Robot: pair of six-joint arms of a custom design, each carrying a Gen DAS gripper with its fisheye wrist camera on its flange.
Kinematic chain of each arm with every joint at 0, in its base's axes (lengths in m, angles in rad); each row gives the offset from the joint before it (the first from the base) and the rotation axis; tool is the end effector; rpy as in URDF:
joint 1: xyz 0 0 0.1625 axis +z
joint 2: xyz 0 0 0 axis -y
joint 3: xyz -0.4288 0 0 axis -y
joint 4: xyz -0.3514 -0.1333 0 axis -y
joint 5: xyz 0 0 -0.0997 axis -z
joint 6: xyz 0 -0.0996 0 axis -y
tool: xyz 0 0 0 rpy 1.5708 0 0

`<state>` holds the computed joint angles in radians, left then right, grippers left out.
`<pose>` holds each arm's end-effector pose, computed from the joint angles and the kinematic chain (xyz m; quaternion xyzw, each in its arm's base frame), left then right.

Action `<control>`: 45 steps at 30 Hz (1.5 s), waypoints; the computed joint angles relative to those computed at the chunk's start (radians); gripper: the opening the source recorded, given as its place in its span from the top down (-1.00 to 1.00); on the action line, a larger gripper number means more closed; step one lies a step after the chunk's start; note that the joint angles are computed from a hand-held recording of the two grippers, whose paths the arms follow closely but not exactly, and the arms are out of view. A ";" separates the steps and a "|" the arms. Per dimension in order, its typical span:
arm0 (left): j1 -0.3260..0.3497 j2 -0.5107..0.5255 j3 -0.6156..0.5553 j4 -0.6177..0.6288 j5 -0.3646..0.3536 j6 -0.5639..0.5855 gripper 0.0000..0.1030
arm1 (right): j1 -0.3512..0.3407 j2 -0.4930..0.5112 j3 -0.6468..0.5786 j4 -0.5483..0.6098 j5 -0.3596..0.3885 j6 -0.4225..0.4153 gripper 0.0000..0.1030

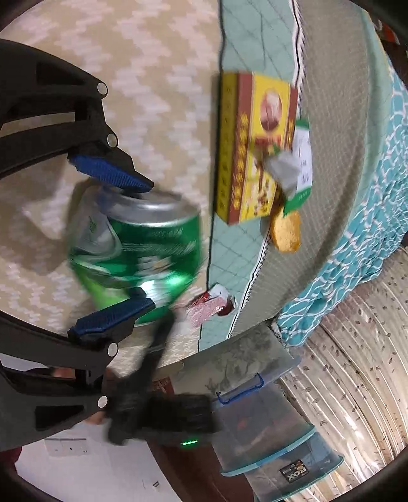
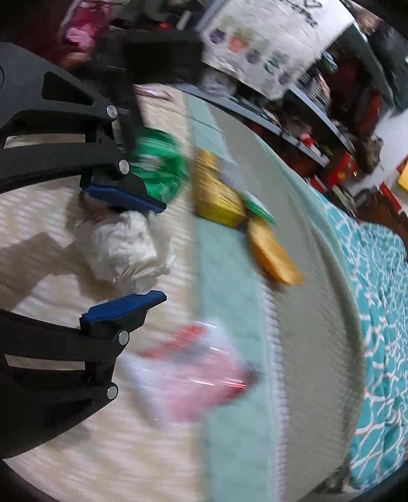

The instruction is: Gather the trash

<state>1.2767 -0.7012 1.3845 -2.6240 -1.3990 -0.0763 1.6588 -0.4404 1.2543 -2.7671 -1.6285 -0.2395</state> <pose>-0.0673 -0.7409 0.1618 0.0908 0.9752 -0.1956 0.0491 0.1938 -0.7446 0.0348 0.1546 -0.9691 0.1873 0.0426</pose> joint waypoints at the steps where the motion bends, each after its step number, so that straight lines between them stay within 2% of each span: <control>1: 0.001 -0.014 0.023 -0.012 0.008 -0.004 -0.31 | -0.001 -0.025 0.080 -0.057 0.015 -0.005 -0.05; 4: 0.006 -0.043 0.065 -0.032 0.027 -0.022 -0.33 | -0.008 -0.067 0.241 -0.166 0.062 -0.004 -0.05; 8: 0.008 -0.085 0.120 -0.075 0.043 -0.049 -0.33 | 0.014 -0.083 0.367 -0.362 -0.001 -0.045 -0.09; 9: 0.007 -0.094 0.132 -0.081 0.042 -0.052 -0.33 | 0.011 -0.091 0.381 -0.395 0.002 -0.045 -0.09; 11: 0.007 -0.117 0.160 -0.089 0.031 -0.059 -0.33 | -0.002 -0.102 0.379 -0.424 0.036 -0.016 -0.09; 13: 0.009 -0.130 0.177 -0.088 0.009 -0.064 -0.33 | -0.012 -0.111 0.353 -0.406 0.081 0.005 -0.09; 17: 0.028 -0.120 0.172 -0.060 -0.073 -0.106 -0.32 | 0.005 -0.073 0.256 -0.352 0.069 -0.008 -0.09; 19: 0.041 -0.104 0.152 -0.034 -0.116 -0.134 -0.30 | 0.019 -0.052 0.223 -0.336 0.036 -0.011 -0.05; 22: 0.054 -0.083 0.121 -0.019 -0.174 -0.154 -0.30 | 0.019 -0.051 0.240 -0.359 0.061 0.001 -0.05; 24: 0.058 -0.070 0.102 -0.008 -0.196 -0.164 -0.30 | 0.020 -0.063 0.295 -0.431 0.043 0.001 -0.08; 25: 0.057 -0.064 0.095 -0.002 -0.197 -0.167 -0.30 | 0.019 -0.067 0.318 -0.460 0.033 0.004 -0.15; 26: 0.056 -0.058 0.090 0.002 -0.198 -0.167 -0.30 | 0.020 -0.071 0.350 -0.505 0.015 0.012 -0.35; 27: 0.053 -0.055 0.092 -0.009 -0.192 -0.163 -0.29 | 0.022 -0.072 0.371 -0.538 -0.003 0.018 -0.44; 29: 0.045 -0.050 0.095 -0.014 -0.167 -0.156 -0.09 | 0.024 -0.073 0.411 -0.571 -0.040 0.013 -0.52; 30: 0.048 -0.046 0.093 -0.021 -0.181 -0.158 -0.01 | 0.028 -0.071 0.430 -0.576 -0.062 0.007 -0.52; 31: 0.054 -0.041 0.092 -0.032 -0.208 -0.161 0.20 | 0.030 -0.067 0.436 -0.577 -0.077 0.002 -0.52; 33: 0.060 -0.034 0.098 -0.060 -0.254 -0.163 0.42 | 0.038 -0.053 0.434 -0.569 -0.111 -0.018 -0.52; 34: 0.052 -0.035 0.102 -0.066 -0.241 -0.156 0.46 | 0.047 -0.040 0.432 -0.599 -0.140 -0.046 -0.50; 35: 0.040 -0.039 0.112 -0.078 -0.214 -0.143 0.49 | 0.053 -0.034 0.421 -0.588 -0.160 -0.060 -0.31; 36: 0.030 -0.043 0.120 -0.085 -0.197 -0.131 0.53 | 0.049 -0.036 0.417 -0.568 -0.142 -0.069 -0.11; 37: 0.025 -0.047 0.124 -0.087 -0.193 -0.126 0.57 | 0.042 -0.040 0.415 -0.553 -0.121 -0.064 0.31; 40: 0.022 -0.059 0.136 -0.091 -0.219 -0.124 0.59 | 0.029 -0.050 0.440 -0.600 -0.101 -0.062 0.40; 45: 0.007 -0.076 0.152 -0.105 -0.242 -0.103 0.59 | 0.009 -0.084 0.504 -0.703 -0.086 -0.045 0.41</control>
<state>1.2838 -0.7771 1.5366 -2.7295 -1.6413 -0.1794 1.6674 -0.5249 1.7586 -3.4705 -1.7141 -0.2848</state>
